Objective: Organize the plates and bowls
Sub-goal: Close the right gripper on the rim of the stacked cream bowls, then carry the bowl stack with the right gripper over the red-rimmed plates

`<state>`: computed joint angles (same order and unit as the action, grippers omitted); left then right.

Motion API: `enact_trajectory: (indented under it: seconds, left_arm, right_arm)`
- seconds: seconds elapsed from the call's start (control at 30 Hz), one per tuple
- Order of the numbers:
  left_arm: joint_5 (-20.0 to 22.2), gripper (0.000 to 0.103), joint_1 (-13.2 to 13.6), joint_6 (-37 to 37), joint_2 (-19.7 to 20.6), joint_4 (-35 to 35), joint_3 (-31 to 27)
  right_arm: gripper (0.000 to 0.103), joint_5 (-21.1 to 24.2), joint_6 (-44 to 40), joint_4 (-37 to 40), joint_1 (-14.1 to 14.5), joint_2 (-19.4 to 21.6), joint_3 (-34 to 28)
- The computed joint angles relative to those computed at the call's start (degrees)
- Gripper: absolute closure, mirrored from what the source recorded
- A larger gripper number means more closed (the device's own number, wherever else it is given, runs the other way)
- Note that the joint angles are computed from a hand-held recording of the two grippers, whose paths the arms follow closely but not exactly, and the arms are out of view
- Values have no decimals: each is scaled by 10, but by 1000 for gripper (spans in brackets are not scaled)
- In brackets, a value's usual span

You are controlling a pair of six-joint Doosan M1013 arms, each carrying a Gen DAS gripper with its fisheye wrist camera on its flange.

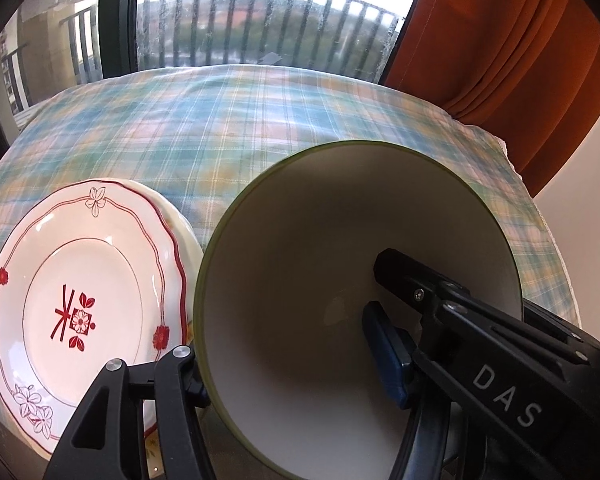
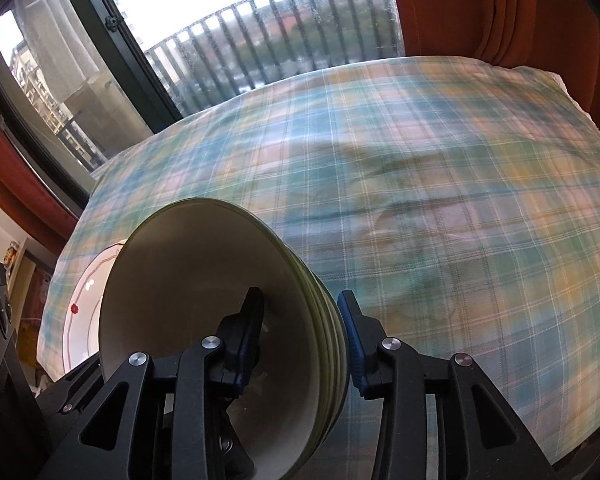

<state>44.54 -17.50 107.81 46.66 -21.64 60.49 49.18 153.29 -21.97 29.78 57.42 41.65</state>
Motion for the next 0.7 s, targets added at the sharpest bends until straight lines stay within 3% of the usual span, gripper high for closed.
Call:
enact_trajectory:
  seconds: [0.47, 0.7]
  left_arm:
    - [-41, 42, 9, 48, -31, -46, 30]
    - [-59, 42, 19, 77, -40, -74, 39]
  right_arm:
    - [60, -5, 35, -57, 14, -17, 3]
    - [60, 10, 36, -83, 23, -6, -30]
